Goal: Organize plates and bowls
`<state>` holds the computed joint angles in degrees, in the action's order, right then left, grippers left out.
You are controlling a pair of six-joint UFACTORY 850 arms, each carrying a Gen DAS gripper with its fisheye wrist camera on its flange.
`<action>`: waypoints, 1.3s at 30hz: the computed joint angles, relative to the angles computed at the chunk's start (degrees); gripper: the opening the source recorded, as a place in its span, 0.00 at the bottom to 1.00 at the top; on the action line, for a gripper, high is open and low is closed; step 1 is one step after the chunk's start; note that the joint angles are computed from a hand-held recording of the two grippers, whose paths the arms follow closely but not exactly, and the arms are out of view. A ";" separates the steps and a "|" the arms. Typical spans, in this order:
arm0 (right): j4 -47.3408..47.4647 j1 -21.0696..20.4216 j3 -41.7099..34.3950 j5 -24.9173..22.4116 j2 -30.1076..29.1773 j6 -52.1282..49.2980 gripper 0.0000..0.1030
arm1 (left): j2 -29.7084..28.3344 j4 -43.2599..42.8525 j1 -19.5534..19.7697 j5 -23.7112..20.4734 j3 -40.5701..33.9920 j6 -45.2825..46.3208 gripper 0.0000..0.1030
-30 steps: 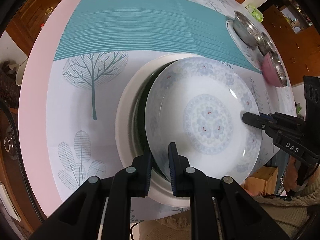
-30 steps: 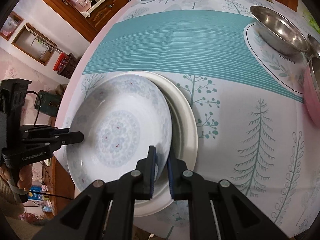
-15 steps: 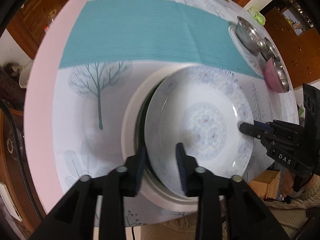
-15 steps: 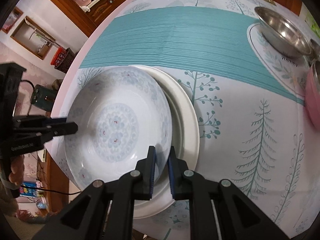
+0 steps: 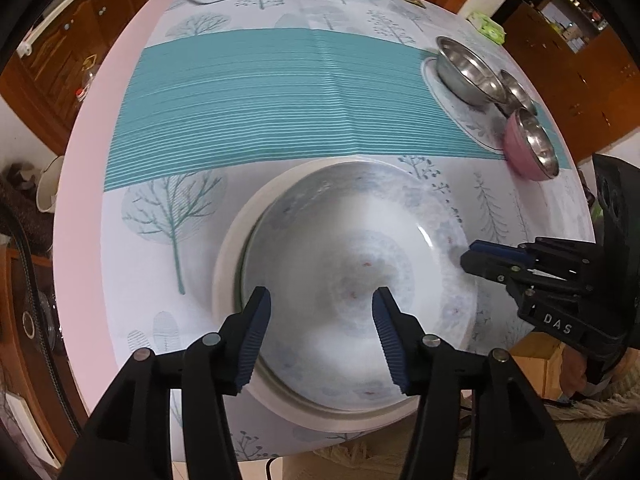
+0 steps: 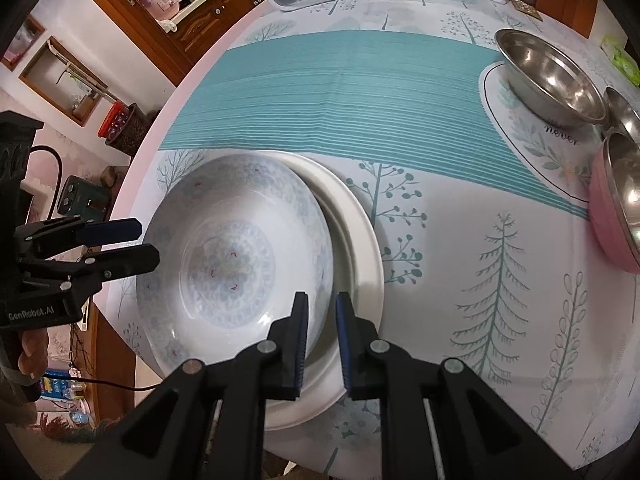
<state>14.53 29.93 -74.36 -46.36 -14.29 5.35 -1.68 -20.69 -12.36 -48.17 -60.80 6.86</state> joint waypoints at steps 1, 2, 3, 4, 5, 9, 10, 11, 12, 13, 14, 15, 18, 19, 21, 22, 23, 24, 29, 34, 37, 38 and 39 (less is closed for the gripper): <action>-0.15 0.00 0.16 -0.06 0.17 0.18 0.14 | -0.14 -0.29 -0.23 -0.12 -0.29 0.32 0.50; -0.52 0.05 0.25 -0.25 0.31 0.78 0.14 | -0.19 -0.36 -0.50 -0.15 -0.47 0.37 0.51; -0.44 0.04 0.35 -0.43 0.44 1.09 0.14 | -0.27 -0.40 -0.78 -0.19 -0.66 0.44 0.52; -0.03 -0.02 0.50 -0.51 0.61 1.11 0.14 | -0.34 -0.53 -0.98 -0.29 -0.84 0.60 0.53; 0.43 -0.10 0.72 -0.51 0.85 1.16 0.14 | -0.37 -0.78 -1.15 -0.38 -1.02 0.86 0.55; -0.43 0.01 0.98 -0.76 1.51 2.98 0.14 | -0.62 -2.21 -1.83 -0.92 -2.06 2.00 0.57; -0.91 -0.01 0.96 -0.79 1.70 3.77 0.14 | -0.80 -2.85 -1.95 -1.10 -2.49 2.49 0.57; -1.44 0.02 1.03 -0.79 1.99 4.65 0.14 | -1.10 -3.71 -2.00 -1.43 -3.21 3.38 0.57; -2.04 -0.03 0.94 -0.80 2.20 5.65 0.14 | -1.34 -4.27 -2.06 -1.57 -3.76 4.07 0.57; -2.68 -0.10 0.87 -0.72 2.49 6.68 0.14 | -1.69 -4.90 -2.15 -1.61 -4.49 4.94 0.58; -3.48 -0.16 0.77 -0.62 2.77 7.74 0.14 | -2.03 -5.54 -2.23 -1.54 -5.27 5.98 0.59; -4.35 -0.20 0.65 -0.52 2.98 8.80 0.14 | -2.34 -5.95 -2.30 -1.51 -6.00 6.70 0.62; -7.76 -0.53 0.00 -0.79 3.92 13.10 0.14 | -3.59 -8.42 -2.53 -0.97 -8.68 10.24 0.70; -8.82 -0.75 -0.27 -0.96 4.28 14.58 0.14 | -4.12 -9.34 -2.64 -0.95 -9.65 11.48 0.70; -10.97 -1.11 -0.82 -1.22 4.96 17.20 0.14 | -5.34 -11.37 -2.84 -1.38 -11.88 14.00 0.71; -12.35 -1.22 -1.18 -1.41 5.35 18.66 0.14 | -6.00 -12.20 -3.07 -1.65 -13.02 14.86 0.71; -13.92 -1.35 -1.58 -1.66 5.75 20.08 0.14 | -6.86 -13.12 -3.41 -2.01 -14.49 15.87 0.71; -15.27 -1.58 -1.97 -1.87 6.14 21.12 0.14 | -7.44 -13.27 -3.83 -2.14 -15.62 16.01 0.71; -17.91 -4.15 -4.28 -1.77 7.60 20.50 0.33 | -10.43 -11.27 -6.82 -0.75 -21.78 13.54 0.76; -13.27 -10.25 -7.70 -0.25 7.89 8.18 0.34 | -14.21 -3.73 -10.73 2.46 -28.62 1.33 0.78; -6.34 -15.34 -10.50 -0.65 6.46 -2.44 0.34 | -17.86 2.55 -13.23 3.05 -34.34 -9.13 0.78; -3.88 -17.02 -11.62 -1.12 5.60 -5.81 0.34 | -19.09 4.38 -13.93 3.16 -36.17 -11.94 0.78; -1.90 -18.72 -12.96 -1.80 4.53 -8.88 0.34 | -20.22 6.06 -14.51 3.41 -37.82 -14.35 0.78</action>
<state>12.64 11.21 -87.32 -48.17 -9.76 -3.53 -21.90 -14.63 -26.87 -44.77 -98.62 -7.50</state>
